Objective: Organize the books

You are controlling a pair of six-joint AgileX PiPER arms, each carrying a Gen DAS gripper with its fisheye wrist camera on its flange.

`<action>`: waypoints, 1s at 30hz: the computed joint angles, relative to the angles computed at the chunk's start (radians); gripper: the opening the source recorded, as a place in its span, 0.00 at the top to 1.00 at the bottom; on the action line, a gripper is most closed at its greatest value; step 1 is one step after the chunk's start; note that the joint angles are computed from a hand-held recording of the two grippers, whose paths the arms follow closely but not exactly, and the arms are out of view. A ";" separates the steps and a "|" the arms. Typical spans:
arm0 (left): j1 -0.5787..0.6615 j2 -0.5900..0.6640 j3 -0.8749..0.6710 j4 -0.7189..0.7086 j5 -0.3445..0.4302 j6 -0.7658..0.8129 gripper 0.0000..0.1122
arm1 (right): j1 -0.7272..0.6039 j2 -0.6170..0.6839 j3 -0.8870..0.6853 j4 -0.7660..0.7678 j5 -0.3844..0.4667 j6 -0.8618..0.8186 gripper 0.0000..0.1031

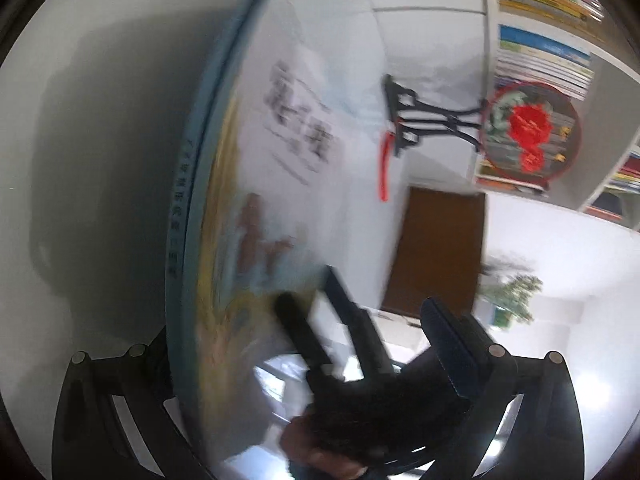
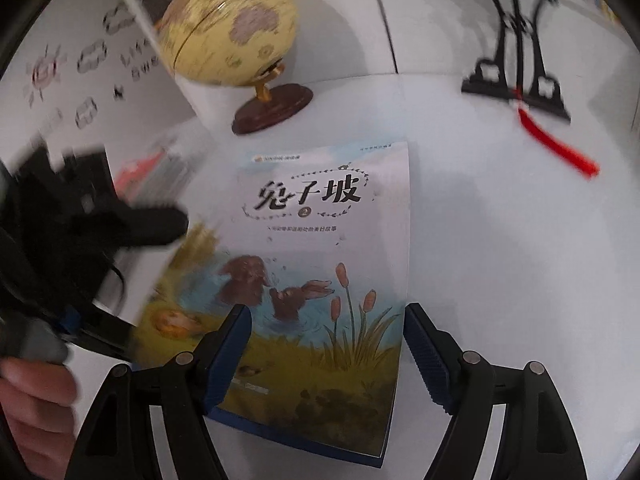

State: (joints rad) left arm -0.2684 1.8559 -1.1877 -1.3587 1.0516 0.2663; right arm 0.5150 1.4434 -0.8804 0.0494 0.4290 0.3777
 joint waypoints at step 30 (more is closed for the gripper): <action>0.096 -0.267 0.022 0.027 0.157 0.035 0.09 | 0.303 -0.123 -0.122 -0.661 0.220 0.685 0.25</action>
State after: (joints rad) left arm -0.1728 1.5891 -1.1662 -1.3317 1.2083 0.3008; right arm 0.8175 1.3206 -1.0019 -0.6121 0.6493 1.0631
